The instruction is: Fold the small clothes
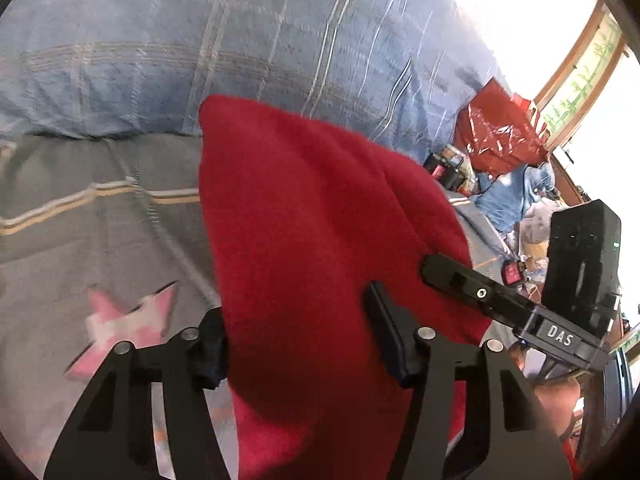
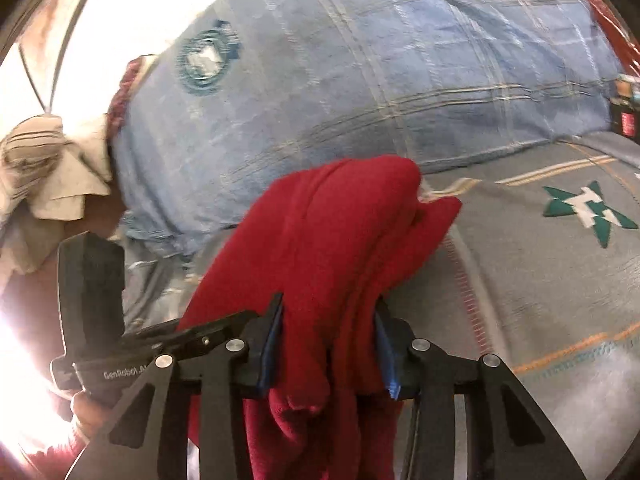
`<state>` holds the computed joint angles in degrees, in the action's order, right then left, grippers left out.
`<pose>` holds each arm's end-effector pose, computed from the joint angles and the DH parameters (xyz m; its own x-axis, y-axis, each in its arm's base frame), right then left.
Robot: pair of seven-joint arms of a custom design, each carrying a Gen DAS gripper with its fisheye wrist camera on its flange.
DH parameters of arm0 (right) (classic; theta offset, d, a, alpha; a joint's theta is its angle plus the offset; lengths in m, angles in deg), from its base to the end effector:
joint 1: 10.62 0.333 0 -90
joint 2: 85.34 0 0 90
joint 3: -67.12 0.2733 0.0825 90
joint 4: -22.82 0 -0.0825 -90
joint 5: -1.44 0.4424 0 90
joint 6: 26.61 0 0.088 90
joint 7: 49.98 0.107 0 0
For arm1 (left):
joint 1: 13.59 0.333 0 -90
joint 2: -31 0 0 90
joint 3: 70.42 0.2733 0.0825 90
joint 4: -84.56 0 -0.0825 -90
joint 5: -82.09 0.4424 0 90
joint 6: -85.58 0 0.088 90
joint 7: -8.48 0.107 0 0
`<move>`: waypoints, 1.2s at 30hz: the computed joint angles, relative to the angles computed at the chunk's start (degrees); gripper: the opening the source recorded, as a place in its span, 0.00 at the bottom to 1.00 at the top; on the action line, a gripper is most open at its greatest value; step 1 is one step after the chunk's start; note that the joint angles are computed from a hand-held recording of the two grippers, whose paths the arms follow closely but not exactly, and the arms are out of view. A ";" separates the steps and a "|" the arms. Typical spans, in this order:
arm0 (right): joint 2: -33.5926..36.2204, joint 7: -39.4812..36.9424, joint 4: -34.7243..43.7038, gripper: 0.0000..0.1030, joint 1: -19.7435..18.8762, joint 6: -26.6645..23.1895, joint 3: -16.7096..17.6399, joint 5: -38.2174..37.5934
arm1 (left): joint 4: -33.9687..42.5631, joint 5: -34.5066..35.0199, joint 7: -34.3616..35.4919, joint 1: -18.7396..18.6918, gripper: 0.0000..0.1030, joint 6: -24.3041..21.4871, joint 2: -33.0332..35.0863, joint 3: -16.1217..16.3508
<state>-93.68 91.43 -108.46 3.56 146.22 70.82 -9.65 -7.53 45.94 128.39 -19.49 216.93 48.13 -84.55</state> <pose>0.5626 0.1971 0.4409 -0.1753 -0.8609 -0.4777 -0.6514 0.4652 -0.5994 0.6835 -0.2463 0.4471 -0.5483 -0.7256 0.4159 -0.8009 0.3123 -0.5109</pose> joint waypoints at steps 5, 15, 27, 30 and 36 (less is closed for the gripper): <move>1.79 -18.43 1.91 0.40 10.36 2.38 -4.88 20.16 | -12.06 -0.19 -0.66 1.20 0.57 1.52 -12.09 2.33; 5.53 -4.53 6.40 0.56 7.11 -9.91 0.85 7.43 | -24.43 3.70 -4.11 0.18 0.66 5.89 -18.57 4.91; 8.77 4.84 13.24 0.51 8.51 -23.47 5.48 -15.74 | -29.97 8.50 -7.18 -0.85 0.80 14.75 -23.17 5.47; 8.32 7.14 12.77 0.54 9.35 -23.09 4.84 -18.05 | -32.62 10.31 -8.35 -0.99 0.80 18.84 -25.30 5.33; 4.30 15.40 11.04 0.68 9.48 -24.10 5.43 -24.06 | -34.20 10.01 -10.87 -1.21 0.80 21.48 -27.48 6.12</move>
<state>-89.38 106.84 -97.42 13.03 122.12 76.25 -33.71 -41.74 55.96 117.52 -20.70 238.41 20.65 -78.43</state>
